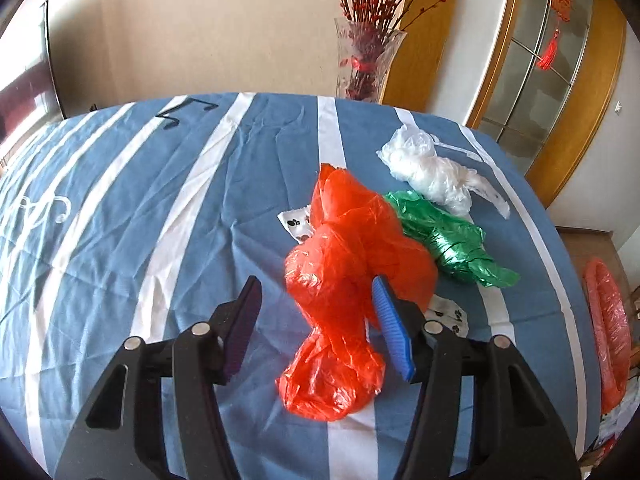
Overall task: Collect trash
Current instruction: 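Return to the table and grasp another red bag with the left tool, then grasp the green bag with the right tool while the left holds the red bag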
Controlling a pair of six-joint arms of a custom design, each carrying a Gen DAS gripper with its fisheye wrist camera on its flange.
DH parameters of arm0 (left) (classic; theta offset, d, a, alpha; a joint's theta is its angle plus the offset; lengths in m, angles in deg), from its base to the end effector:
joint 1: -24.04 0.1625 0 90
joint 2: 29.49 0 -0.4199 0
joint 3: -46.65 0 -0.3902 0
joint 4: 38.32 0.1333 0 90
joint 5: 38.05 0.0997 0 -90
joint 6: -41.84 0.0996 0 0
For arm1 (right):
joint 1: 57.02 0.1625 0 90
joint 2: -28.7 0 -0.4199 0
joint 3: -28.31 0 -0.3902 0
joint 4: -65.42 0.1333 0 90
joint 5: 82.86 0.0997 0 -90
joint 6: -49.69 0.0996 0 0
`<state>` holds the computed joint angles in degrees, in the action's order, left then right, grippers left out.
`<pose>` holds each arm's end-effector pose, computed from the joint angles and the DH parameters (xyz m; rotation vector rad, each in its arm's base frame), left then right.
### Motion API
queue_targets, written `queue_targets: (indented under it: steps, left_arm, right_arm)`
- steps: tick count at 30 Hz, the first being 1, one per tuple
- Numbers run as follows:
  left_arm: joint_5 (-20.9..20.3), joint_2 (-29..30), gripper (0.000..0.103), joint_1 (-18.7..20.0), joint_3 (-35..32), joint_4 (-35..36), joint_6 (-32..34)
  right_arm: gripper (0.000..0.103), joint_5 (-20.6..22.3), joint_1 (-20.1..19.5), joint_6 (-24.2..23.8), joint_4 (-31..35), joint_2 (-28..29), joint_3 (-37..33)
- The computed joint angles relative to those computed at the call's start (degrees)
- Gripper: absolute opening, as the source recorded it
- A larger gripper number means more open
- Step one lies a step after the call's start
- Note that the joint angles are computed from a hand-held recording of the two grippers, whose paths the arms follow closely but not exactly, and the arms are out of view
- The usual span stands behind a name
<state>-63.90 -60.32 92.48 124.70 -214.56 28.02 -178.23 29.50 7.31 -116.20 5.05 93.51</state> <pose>-0.0611 -0.7612 0.1203 -0.3126 2.0549 -1.0714 0.0742 -0.8227 0.0849 0.7886 -2.3992 1.0399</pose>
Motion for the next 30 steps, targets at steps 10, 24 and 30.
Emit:
queue_targets:
  steps: [10,24,30]
  left_arm:
    - [-5.56,-0.22,0.025,1.68,0.35,-0.41,-0.62]
    - [0.77,-3.07,0.025,1.5,3.91,-12.99,6.49]
    - [0.28,-2.87,0.025,2.67,1.71,-10.61,5.55]
  right_arm:
    - [0.047,0.44,2.68,-3.61,4.48,2.55,-1.09]
    - [0.044,3.89,7.05,0.09,27.99,14.42,-21.47]
    - [0.036,-0.61,7.9,1.2,38.13,21.33,-33.18]
